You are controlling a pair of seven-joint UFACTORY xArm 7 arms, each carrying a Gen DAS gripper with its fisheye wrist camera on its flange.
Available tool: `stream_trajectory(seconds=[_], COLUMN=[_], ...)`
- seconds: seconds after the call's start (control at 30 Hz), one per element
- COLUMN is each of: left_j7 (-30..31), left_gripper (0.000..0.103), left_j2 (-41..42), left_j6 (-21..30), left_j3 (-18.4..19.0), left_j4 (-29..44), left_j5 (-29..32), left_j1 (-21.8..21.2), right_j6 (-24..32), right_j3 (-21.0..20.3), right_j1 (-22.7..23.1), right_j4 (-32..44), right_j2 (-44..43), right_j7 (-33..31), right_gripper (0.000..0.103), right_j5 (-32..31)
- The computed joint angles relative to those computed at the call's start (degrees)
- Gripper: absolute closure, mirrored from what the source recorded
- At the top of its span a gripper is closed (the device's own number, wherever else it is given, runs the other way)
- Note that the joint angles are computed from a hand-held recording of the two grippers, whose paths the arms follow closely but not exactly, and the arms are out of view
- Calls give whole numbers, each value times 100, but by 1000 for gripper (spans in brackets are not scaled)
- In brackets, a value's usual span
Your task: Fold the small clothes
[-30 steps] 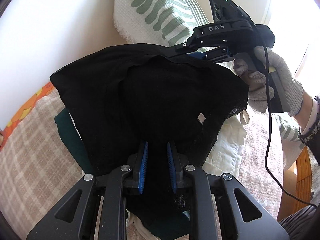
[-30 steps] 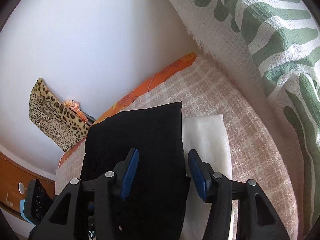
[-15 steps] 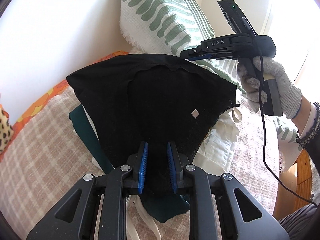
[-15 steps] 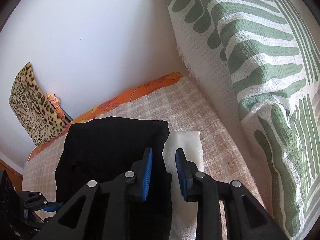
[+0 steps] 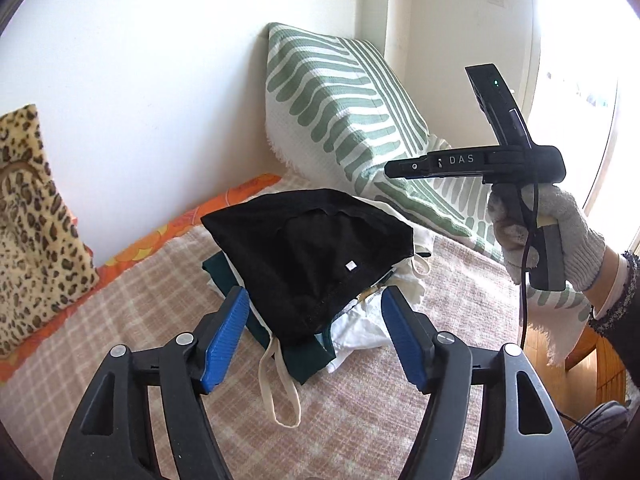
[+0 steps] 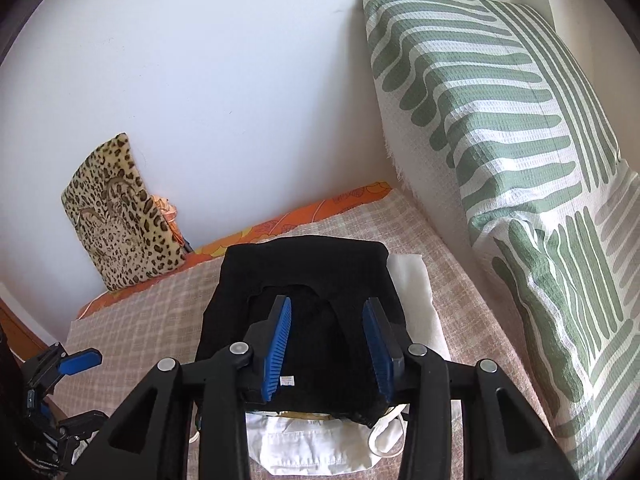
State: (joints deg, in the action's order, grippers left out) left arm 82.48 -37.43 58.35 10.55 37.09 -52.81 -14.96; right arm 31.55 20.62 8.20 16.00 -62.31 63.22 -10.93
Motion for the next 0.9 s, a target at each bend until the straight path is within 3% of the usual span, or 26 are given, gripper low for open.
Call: stream_trajectory(seconds=[0.1, 0.37, 0.67, 0.8, 0.9], left_j7=[-38, -73, 170, 291, 383], left_gripper=[26, 21, 19, 16, 7], left_j2=[-293, -916, -1293, -1326, -1287], left_j6=[254, 905, 1502, 1615, 1723], left_j3=[207, 805, 1401, 1614, 1789], left_j4=[-47, -117, -143, -156, -155], left_j5=[88, 355, 818, 1005, 1129], left_j1=[138, 524, 1065, 1301, 1482], right_j6=[429, 1670, 2743, 2975, 3143], right_j3=[373, 1476, 2626, 3038, 3380], right_j1=[136, 281, 80, -55, -213], right_j4=[280, 1311, 2491, 2827, 3007], right_j2=[-86, 64, 594, 819, 891], right_j7=[209, 1070, 2033, 2355, 2667], right_gripper=[60, 34, 3, 0, 0], right_j5=[8, -211, -655, -829, -906])
